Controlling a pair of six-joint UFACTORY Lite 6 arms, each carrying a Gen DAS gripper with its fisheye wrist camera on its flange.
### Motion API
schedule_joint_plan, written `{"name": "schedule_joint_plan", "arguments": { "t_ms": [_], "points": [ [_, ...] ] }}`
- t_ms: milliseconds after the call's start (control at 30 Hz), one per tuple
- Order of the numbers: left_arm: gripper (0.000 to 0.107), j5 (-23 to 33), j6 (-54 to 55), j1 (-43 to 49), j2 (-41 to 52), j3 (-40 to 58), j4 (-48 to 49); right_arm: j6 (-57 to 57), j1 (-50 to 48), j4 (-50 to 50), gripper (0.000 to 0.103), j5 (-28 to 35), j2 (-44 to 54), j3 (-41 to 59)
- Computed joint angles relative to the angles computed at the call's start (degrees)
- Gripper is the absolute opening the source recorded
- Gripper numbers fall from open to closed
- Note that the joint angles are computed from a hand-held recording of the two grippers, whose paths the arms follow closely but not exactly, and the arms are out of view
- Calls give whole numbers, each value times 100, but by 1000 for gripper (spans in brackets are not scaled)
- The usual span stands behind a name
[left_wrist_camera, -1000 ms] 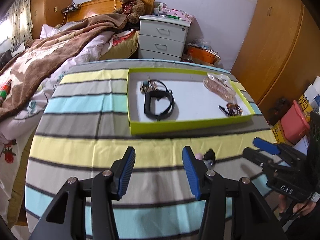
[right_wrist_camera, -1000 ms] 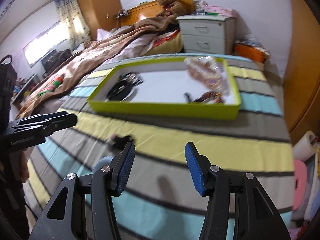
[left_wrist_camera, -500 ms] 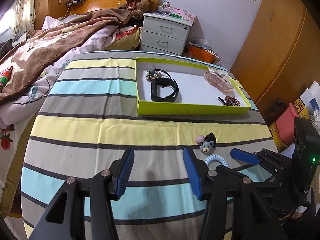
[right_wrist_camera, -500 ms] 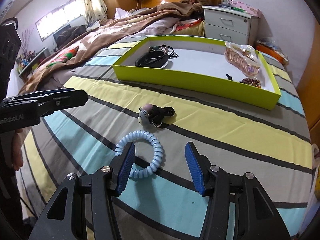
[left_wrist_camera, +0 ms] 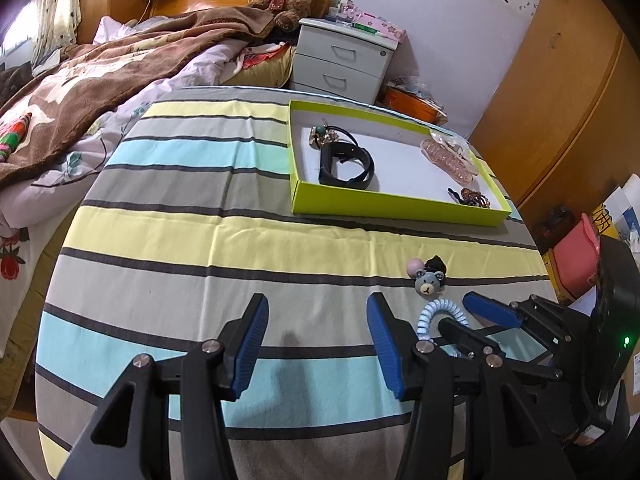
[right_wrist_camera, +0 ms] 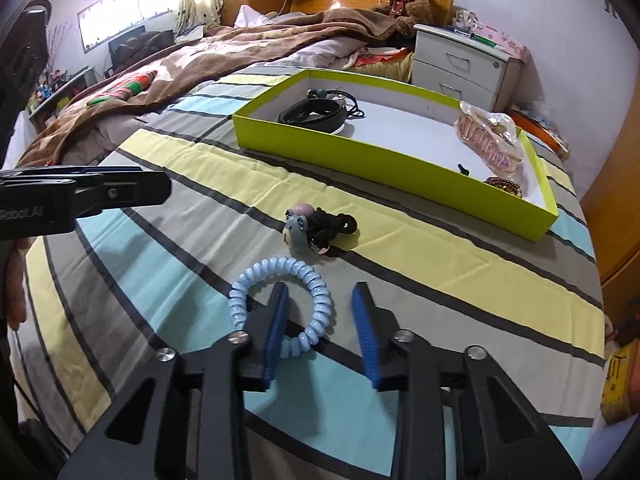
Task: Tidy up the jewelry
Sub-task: 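Lower the right tool onto the light-blue coil hair tie and close it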
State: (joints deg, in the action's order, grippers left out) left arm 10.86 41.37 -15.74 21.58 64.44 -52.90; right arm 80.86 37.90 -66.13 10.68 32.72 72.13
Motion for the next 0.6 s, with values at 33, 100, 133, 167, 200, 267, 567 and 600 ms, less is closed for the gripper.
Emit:
{"name": "schedule_joint_plan", "arguments": {
  "t_ms": [33, 100, 133, 167, 200, 267, 567, 600],
  "points": [
    [53, 17, 47, 6, 19, 7, -56, 0, 0, -13, 24, -10, -22, -23],
    [53, 26, 70, 3, 51, 34, -90, 306, 20, -328, 20, -5, -67, -100],
    [53, 24, 91, -5, 61, 38, -111, 505, 30, -505, 11, 29, -83, -130],
    [53, 32, 95, -10, 59, 36, -111, 602, 26, -587, 10, 22, -88, -142],
    [53, 39, 84, -23, 66, 45, -94, 873, 3, -833, 10, -28, -118, -200],
    [53, 45, 22, -51, 80, 66, -26, 1227, -4, -1130, 10, -53, -148, -258],
    [53, 104, -417, -200, 226, 281, 371, 3969, -267, -3650, 9, -227, -592, -853],
    [53, 113, -443, -224, 246, 310, 401, 4351, -317, -4012, 9, -238, -664, -946]
  ]
}}
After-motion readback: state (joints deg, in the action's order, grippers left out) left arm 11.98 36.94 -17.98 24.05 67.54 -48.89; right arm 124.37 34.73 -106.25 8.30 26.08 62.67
